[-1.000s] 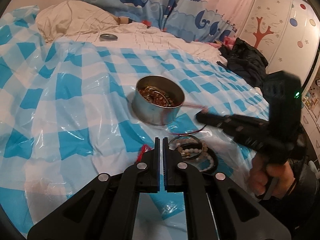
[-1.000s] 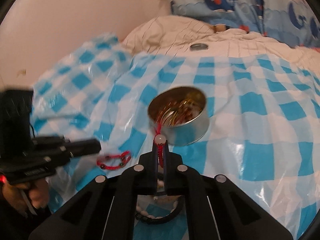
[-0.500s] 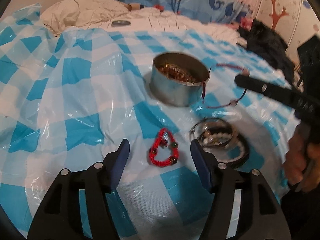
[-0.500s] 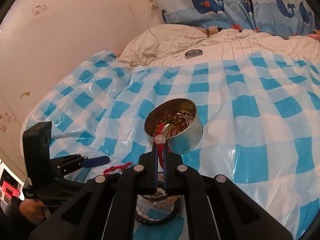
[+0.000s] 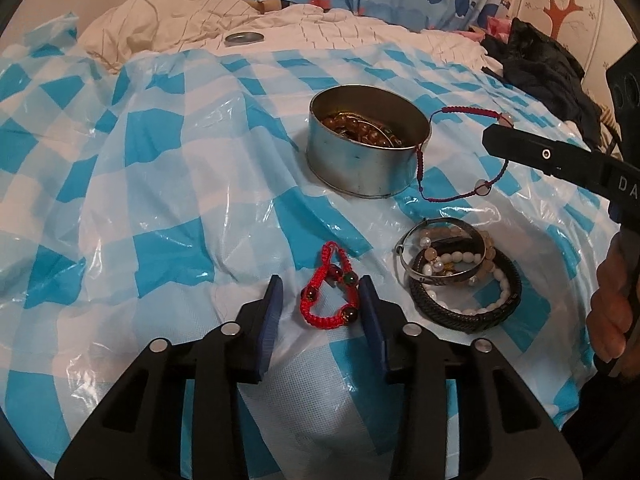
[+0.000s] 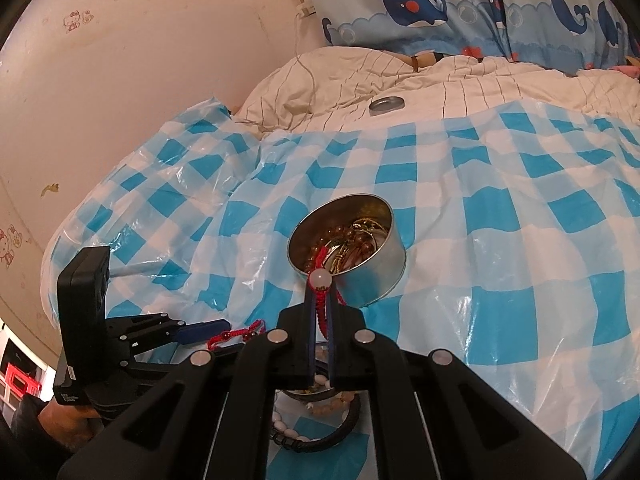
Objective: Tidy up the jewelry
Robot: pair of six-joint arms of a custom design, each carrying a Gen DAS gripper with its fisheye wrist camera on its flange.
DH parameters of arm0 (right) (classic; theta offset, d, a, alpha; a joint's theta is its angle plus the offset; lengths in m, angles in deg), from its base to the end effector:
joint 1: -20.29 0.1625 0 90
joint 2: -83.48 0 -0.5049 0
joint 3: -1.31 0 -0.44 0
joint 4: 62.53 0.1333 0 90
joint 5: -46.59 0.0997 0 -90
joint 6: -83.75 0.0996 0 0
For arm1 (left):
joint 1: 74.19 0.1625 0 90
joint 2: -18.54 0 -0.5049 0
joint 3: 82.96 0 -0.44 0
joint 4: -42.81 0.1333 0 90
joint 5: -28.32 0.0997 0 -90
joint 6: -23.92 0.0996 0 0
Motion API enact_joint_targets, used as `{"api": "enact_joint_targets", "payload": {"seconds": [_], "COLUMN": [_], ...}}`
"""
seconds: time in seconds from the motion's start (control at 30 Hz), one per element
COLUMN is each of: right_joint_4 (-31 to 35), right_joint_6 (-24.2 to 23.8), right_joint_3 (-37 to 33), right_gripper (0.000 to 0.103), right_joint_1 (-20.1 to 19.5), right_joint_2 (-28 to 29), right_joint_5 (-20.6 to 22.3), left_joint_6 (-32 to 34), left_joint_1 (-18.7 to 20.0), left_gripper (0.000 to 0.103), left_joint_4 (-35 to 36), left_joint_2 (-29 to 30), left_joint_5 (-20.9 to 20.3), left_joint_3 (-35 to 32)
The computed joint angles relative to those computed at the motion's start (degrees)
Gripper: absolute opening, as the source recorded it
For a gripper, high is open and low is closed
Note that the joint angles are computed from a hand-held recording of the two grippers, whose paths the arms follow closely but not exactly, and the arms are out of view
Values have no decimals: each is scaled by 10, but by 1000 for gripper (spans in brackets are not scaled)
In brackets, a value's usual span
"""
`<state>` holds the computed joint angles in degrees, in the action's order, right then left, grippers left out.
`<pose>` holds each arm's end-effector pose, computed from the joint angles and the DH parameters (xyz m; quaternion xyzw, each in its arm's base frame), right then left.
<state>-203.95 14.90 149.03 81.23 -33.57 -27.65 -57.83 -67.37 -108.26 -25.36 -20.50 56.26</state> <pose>0.0061 -0.3192 0.3334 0.3548 -0.9078 0.2188 0.0460 -0.3370 -0.2406 -0.0436 0.1147 0.8933 -0.2970 0.3173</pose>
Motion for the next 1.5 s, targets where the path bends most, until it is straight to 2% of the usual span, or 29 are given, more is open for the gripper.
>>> {"api": "enact_joint_targets", "payload": {"seconds": [0.33, 0.43, 0.57, 0.77, 0.93, 1.0, 1.03, 1.07, 1.13, 1.17, 1.2, 1.23, 1.27, 1.3, 1.33, 1.43, 1.5], "right_joint_4": [-1, 3, 26, 78, 89, 67, 59, 45, -5, -23, -35, -48, -53, -81, -97, -80, -56], "right_joint_6": [1, -3, -7, 1, 21, 40, 49, 60, 87, 96, 104, 116, 119, 129, 130, 126, 113], "right_joint_3": [1, 2, -1, -23, -41, -46, -49, -51, -52, -53, -56, -61, -63, -59, -55, -53, -51], "right_gripper": [5, 5, 5, 5, 5, 5, 5, 5, 5, 5, 5, 9, 17, 45, 59, 60, 64], "right_joint_1": [1, -1, -8, -19, 1, 20, 29, 40, 72, 87, 101, 121, 128, 138, 138, 119, 104], "right_joint_2": [0, -2, -14, -26, -21, -4, 4, 15, 50, 70, 89, 117, 131, 149, 153, 127, 96], "right_joint_5": [0, 4, 24, 62, 82, 80, 79, 77, 56, 41, 20, -15, -32, -62, -73, -75, -86], "left_joint_6": [-2, 1, 7, 26, 121, 190, 213, 224, 228, 219, 206, 191, 166, 144, 105, 36, 4], "left_joint_1": [-3, -5, -17, -26, 8, 39, 53, 77, 108, 115, 118, 117, 110, 106, 100, 76, 57], "left_gripper": [15, 11, 9, 9, 9, 9, 9, 11, 29, 41, 47, 48, 50, 52, 54, 57, 57], "left_joint_4": [54, 40, -41, -98, -215, -324, -357, -366, -350, -338, -325, -310, -284, -259, -211, -138, -76], "left_joint_2": [-1, -4, -22, -54, -35, -7, 1, 9, 14, 14, 11, 6, -2, -10, -22, -44, -48], "left_joint_5": [0, 0, 11, 62, 101, 106, 100, 91, 75, 71, 72, 75, 84, 89, 96, 93, 82], "left_joint_3": [-19, -16, 9, 13, -7, -19, -24, -37, -52, -54, -51, -48, -40, -34, -30, -14, -15]}}
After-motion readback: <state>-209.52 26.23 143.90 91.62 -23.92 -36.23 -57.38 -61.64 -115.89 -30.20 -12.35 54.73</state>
